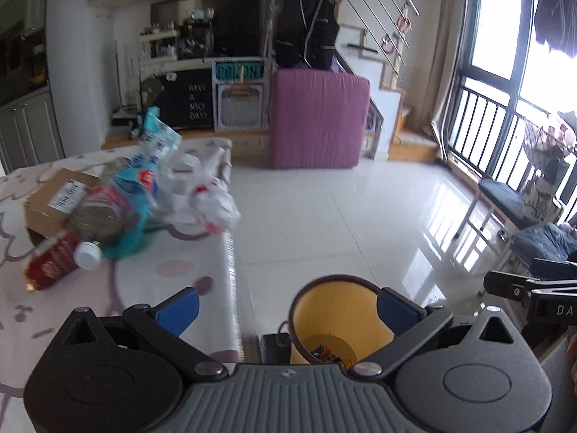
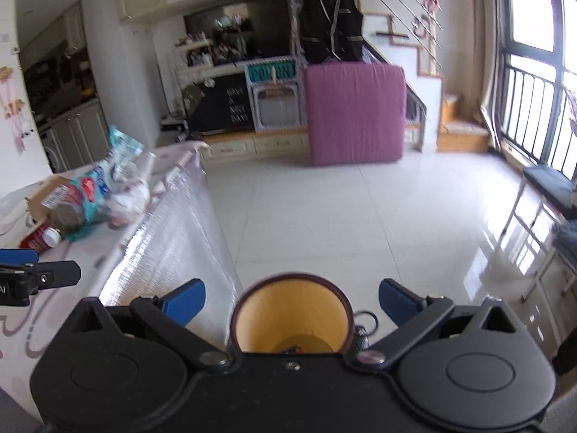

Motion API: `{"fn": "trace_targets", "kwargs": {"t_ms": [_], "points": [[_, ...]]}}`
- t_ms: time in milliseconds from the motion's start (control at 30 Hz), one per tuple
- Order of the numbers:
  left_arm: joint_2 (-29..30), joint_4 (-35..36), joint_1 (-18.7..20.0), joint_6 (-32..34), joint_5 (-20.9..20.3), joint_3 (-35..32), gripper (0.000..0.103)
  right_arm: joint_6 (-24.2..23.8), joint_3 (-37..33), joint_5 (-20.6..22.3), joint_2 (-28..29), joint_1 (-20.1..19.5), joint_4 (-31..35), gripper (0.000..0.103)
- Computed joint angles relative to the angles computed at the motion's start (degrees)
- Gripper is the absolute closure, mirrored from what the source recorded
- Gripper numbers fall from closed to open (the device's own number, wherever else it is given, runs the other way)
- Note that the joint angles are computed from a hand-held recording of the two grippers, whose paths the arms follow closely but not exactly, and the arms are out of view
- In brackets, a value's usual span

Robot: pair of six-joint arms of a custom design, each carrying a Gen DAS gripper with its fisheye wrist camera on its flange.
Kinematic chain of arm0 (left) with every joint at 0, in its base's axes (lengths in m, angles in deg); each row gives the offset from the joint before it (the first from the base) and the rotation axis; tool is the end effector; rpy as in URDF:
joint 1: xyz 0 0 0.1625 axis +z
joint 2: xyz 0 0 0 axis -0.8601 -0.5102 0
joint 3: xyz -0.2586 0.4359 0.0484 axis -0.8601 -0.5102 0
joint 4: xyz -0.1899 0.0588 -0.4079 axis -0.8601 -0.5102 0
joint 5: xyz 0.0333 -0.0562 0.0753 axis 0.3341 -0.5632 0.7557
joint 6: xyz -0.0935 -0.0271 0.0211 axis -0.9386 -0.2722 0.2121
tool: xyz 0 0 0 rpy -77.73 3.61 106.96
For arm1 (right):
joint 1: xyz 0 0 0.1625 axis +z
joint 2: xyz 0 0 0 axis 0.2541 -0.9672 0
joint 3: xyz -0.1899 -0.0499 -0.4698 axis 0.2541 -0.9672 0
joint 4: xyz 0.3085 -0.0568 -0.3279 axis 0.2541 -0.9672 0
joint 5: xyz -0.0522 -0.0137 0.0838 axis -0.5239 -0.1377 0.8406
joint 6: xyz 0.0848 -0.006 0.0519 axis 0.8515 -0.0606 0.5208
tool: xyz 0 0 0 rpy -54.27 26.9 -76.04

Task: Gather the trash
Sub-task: 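Move both tools back toward the trash on the table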

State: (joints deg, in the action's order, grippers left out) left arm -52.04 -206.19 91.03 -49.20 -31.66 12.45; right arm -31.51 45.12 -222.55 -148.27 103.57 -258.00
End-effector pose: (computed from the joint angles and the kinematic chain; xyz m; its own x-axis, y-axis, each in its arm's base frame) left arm -0.5472 -0.5692 0.3265 -0.6453 0.5038 -0.5743 0.7500 0.5607 -0.3508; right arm 0.3083 -0.4707 0.5210 -0.7515 0.3095 0.5826 -0.3787 0.5206 -0.7652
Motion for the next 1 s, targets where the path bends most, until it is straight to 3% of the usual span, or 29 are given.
{"fn": "trace_targets", "kwargs": {"t_ms": [300, 500, 700, 1000], "points": [[-4.05, -5.17, 1.17, 3.94, 5.49, 2.52, 0.000, -5.98, -2.33, 4.39, 4.87, 2.16, -7.13, 0.000], [-6.70, -8.11, 3.40, 6.11, 8.14, 3.93, 0.000, -5.41, -3.95, 7.95, 8.53, 2.56, -6.71, 0.000], [-9.31, -13.43, 7.00, 13.07, 3.74, 5.50, 0.000, -4.04, -6.98, 11.47, 12.87, 2.76, -5.65, 0.000], [-9.43, -17.26, 12.50, 21.30, 1.25, 4.67, 0.000, 0.63, -14.97, 15.74, 21.26, 2.35, -1.27, 0.000]]}}
